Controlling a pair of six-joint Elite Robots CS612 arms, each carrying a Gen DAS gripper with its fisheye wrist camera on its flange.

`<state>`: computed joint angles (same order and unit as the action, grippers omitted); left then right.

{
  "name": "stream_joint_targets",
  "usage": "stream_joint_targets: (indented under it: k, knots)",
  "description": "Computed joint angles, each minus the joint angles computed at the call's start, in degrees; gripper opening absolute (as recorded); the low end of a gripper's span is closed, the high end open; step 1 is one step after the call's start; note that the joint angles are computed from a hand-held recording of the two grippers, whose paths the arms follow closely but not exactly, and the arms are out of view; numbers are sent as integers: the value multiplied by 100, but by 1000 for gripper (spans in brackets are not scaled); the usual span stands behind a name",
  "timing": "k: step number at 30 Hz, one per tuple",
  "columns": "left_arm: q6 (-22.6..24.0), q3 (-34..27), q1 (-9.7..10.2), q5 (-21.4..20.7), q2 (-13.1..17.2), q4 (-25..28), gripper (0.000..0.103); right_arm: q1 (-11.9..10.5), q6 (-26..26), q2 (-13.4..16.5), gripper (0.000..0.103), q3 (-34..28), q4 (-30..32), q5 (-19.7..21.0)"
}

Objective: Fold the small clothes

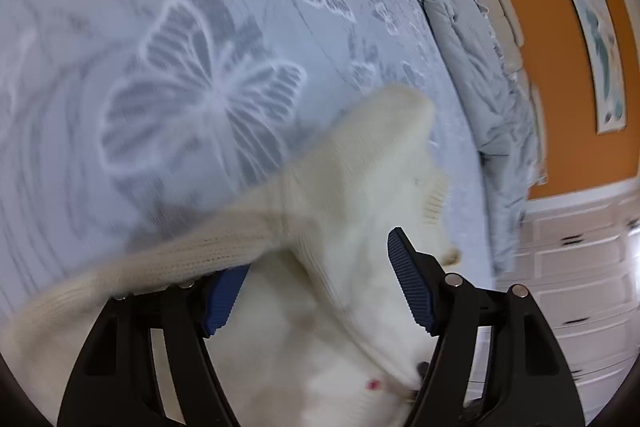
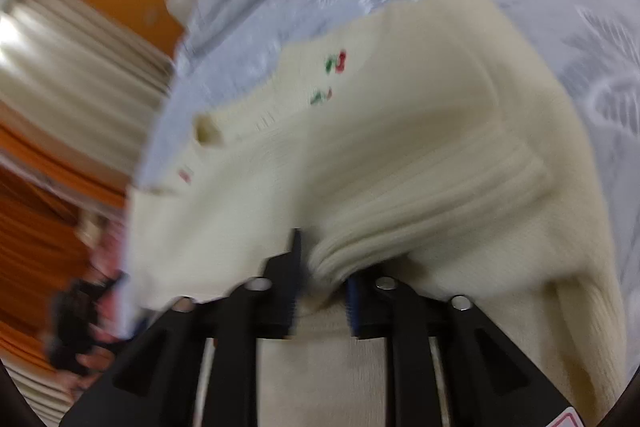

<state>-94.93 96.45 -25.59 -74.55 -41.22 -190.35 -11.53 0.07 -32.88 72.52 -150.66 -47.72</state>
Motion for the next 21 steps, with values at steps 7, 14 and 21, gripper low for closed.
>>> stream_joint_targets:
  k: [7, 14, 21]
  knots:
    - [-272, -182, 72, -51, 50, 192, 14, 88, 203, 184, 11, -500, 163, -290]
    - [541, -72, -4, 655, -90, 506, 11, 13, -667, -57, 8, -65, -675, -64]
    - [610, -64, -63, 696, 76, 469, 12, -52, -262, 71, 10, -25, -575, -118]
